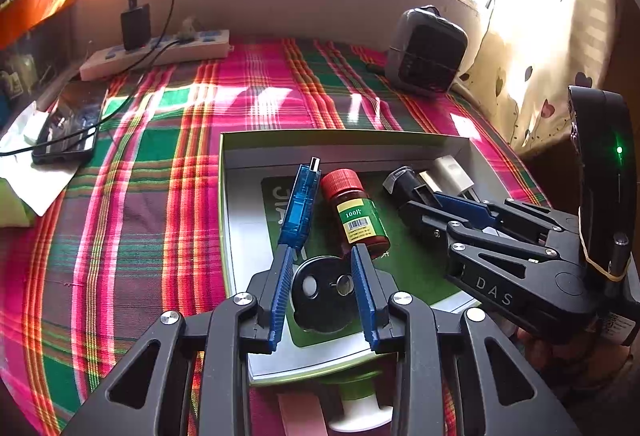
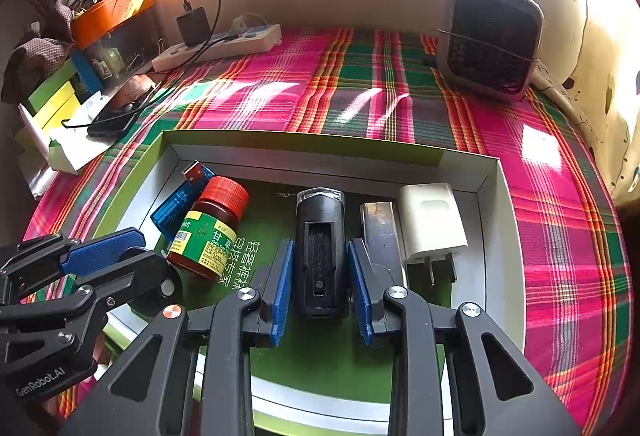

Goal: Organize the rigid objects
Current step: 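Lower and release the disc into the box while the right releases the cylinder there, then withdraw both open tools up and away from the box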

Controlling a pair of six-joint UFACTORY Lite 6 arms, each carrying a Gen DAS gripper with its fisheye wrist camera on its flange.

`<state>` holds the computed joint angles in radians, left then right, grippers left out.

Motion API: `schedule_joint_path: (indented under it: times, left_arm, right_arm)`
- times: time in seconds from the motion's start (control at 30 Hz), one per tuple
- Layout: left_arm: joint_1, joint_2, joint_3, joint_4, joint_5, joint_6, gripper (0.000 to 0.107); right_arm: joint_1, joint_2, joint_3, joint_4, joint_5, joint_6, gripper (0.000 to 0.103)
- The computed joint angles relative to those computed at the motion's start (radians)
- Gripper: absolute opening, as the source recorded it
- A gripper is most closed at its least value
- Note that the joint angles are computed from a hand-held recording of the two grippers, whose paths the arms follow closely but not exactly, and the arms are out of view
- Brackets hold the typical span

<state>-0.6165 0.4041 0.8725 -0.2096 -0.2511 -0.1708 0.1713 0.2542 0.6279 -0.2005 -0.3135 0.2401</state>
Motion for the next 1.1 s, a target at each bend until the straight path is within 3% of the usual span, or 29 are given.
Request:
schedule_joint_path:
  times: [0.6, 0.97, 1.1]
  left_arm:
    - [-0.073, -0.150, -0.124, -0.267, -0.031, 0.215, 0.034]
    - [-0.129, -0.409, -0.348, -0.412, -0.081, 0.284, 0.040]
    - [-0.143, -0.495, -0.433, -0.480, -0.100, 0.320, 0.042]
  right_arm:
    - [0.009, -0.161, -0.137, 0.040, -0.020, -0.001, 0.036]
    - [-0.017, -0.476, -0.355, 0.016, 0.015, 0.032, 0.046]
    - [-0.074, -0.641, -0.454, -0.145, 0.053, 0.178, 0.047]
